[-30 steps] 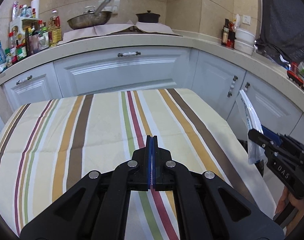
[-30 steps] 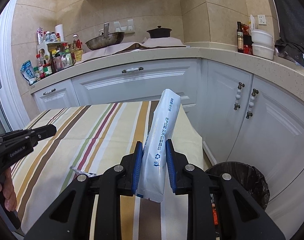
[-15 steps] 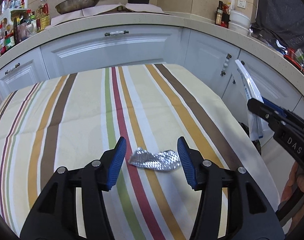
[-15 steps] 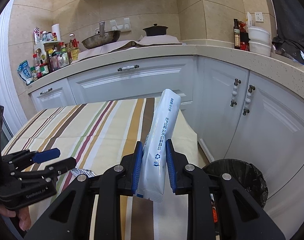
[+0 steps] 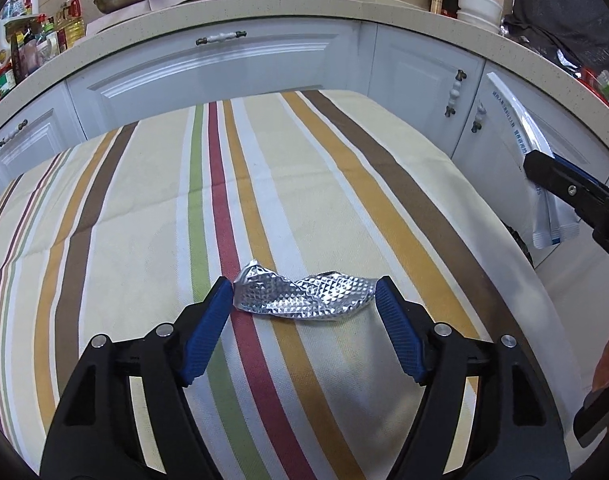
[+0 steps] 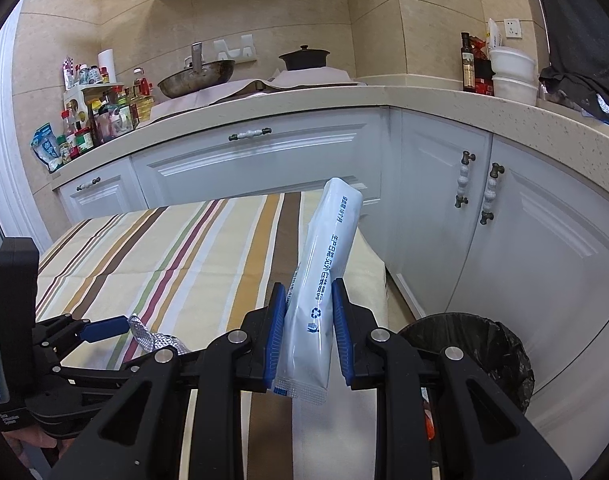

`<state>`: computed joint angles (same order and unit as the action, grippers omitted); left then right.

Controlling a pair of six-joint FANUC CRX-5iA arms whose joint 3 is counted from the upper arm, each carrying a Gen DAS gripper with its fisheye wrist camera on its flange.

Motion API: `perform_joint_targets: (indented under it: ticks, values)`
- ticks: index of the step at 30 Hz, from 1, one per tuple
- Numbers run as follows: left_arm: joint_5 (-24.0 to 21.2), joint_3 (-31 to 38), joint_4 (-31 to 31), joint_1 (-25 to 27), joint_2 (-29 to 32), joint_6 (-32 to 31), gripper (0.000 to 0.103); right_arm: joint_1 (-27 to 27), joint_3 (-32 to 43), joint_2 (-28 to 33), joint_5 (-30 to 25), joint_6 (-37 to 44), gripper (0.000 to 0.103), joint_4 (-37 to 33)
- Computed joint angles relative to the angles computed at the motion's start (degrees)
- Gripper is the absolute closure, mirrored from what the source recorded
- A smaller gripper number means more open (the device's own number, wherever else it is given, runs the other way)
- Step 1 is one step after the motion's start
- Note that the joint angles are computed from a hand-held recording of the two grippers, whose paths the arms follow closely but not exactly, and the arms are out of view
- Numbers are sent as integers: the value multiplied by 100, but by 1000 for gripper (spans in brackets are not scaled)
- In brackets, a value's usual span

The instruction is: Collect trash

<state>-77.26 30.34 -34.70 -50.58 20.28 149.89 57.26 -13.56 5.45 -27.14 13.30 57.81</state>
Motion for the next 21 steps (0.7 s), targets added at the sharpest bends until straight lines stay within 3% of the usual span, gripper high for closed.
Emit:
perform_joint_targets:
  ticks: [3,6,12,14,16,17,21]
  values:
    - [49,-52,47,30,-17,-37,40,-2,0,0,-1,4,78,0]
    - [213,-159,261,135,-64,-144,87,-16,-19,-4,15,0,78,1]
    - [408,-346,391,222,-180,-119,90,-21,-21,-7,19,-7,78,7]
    - [372,-300,255,155,-176,-94,86,-47,-51,-17,59,-59,78,39]
    - [290,-198,83,73,-134,-103,55,-71,-58,-8,85,-69,78,32]
    - [252,-150,-10,36,-116,-83,50,-80,-65,-10,99,-72,78,29]
    - [236,6,-91,23,-43,-260,49,-99,-100,-31,124,-100,78,25]
